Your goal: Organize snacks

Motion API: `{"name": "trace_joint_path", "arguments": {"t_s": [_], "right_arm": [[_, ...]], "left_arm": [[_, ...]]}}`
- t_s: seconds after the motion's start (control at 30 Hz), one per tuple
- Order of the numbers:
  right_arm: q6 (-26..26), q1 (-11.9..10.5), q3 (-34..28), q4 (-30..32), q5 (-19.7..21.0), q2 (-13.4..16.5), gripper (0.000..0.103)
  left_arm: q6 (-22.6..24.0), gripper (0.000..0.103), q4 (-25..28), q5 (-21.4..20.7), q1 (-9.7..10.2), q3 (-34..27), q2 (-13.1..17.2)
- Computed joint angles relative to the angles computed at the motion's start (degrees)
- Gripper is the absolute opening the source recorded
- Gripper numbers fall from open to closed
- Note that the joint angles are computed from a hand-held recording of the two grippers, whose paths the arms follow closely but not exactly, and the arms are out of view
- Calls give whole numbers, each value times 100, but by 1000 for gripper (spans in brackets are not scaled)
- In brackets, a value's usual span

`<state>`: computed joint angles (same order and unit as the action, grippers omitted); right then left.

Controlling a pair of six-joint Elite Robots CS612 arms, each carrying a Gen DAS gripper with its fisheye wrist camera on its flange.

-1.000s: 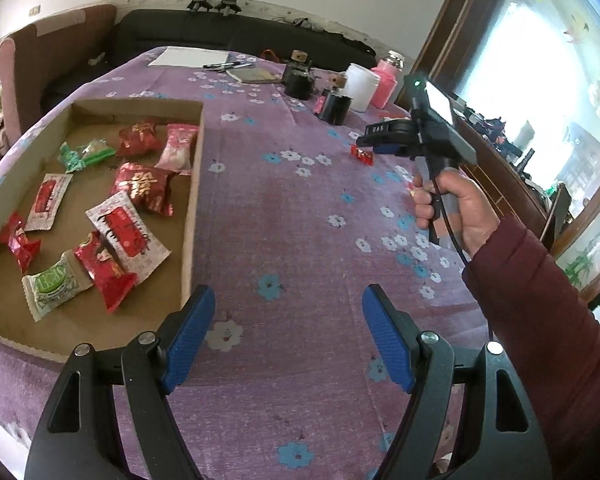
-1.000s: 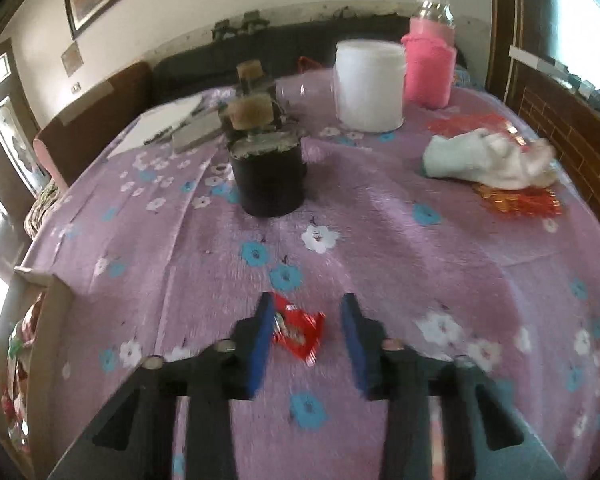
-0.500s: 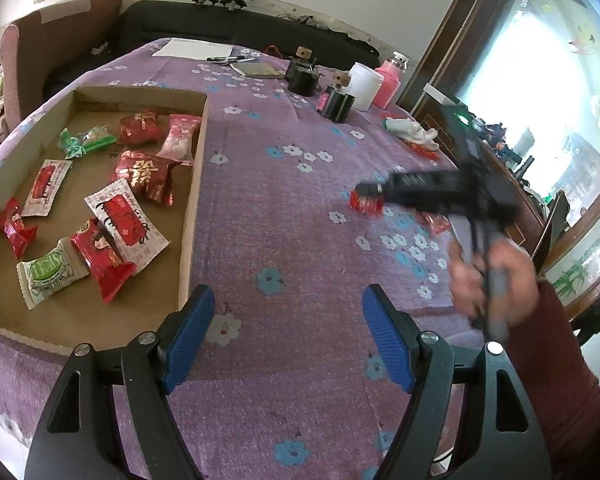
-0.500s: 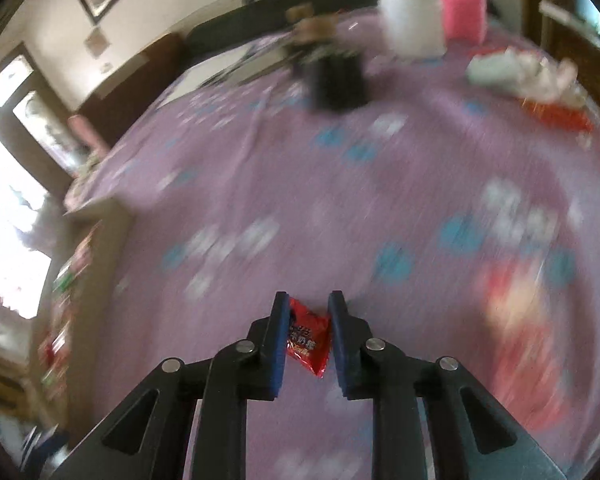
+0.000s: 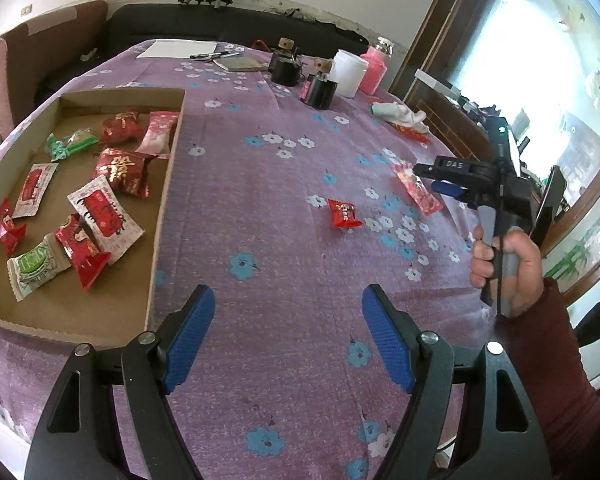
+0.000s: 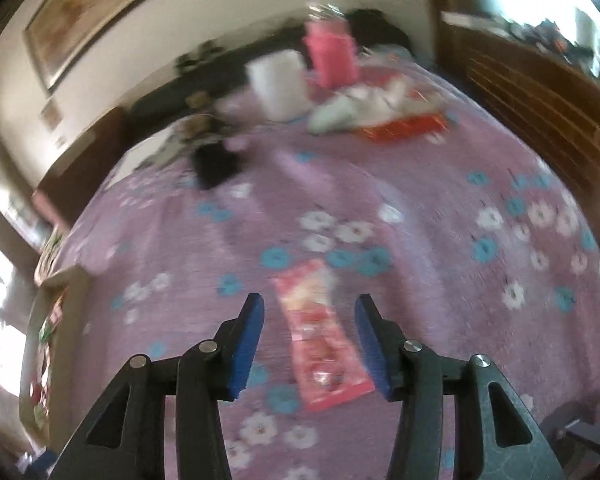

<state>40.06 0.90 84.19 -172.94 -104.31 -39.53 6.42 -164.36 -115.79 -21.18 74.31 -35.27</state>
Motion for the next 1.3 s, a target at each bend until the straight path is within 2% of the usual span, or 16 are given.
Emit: {"name": "trace_joint_path", "arguments": {"t_s": [0.13,0.17,0.37,0.47,0.53,0.57,0.97,1.0,1.07,1.17,1.23,1.3], "right_arm": [[-60,-43,-84,59,145,148,52],[-190,-15,-87,-35,-36,171,53],[-847,71,-298,118,-239,289,55],[-965,109,-398,231,-301,327,50],[-990,126,-358,228,-327,304,33],[-994,137,-344,244,-372,296,31],[-902,157,-245,166,-323,253,29],[-901,154,-247,165,-314,253,29],[-900,156,-249,168,-317,254,29],[-903,157,-252,173,-321,254,29],[-920,163,-262,195,-346,258,29],[-935,170,-269,209,-369,260,29]], "left_arm": [[152,76,-8,198,-74,-3,3],[198,76,-22,299,-109,-25,15],[327,76,161,651,-283,-319,161],[417,76,287,810,-388,-508,264],[478,76,348,917,-441,-613,323],[522,76,408,988,-478,-697,370],[812,76,945,1220,-703,-1337,742],[796,76,835,1276,-712,-1312,743],[759,72,769,1312,-722,-1308,753],[753,48,614,1422,-738,-1268,748],[766,23,555,1438,-739,-1253,746],[791,20,536,1407,-734,-1236,738]]}}
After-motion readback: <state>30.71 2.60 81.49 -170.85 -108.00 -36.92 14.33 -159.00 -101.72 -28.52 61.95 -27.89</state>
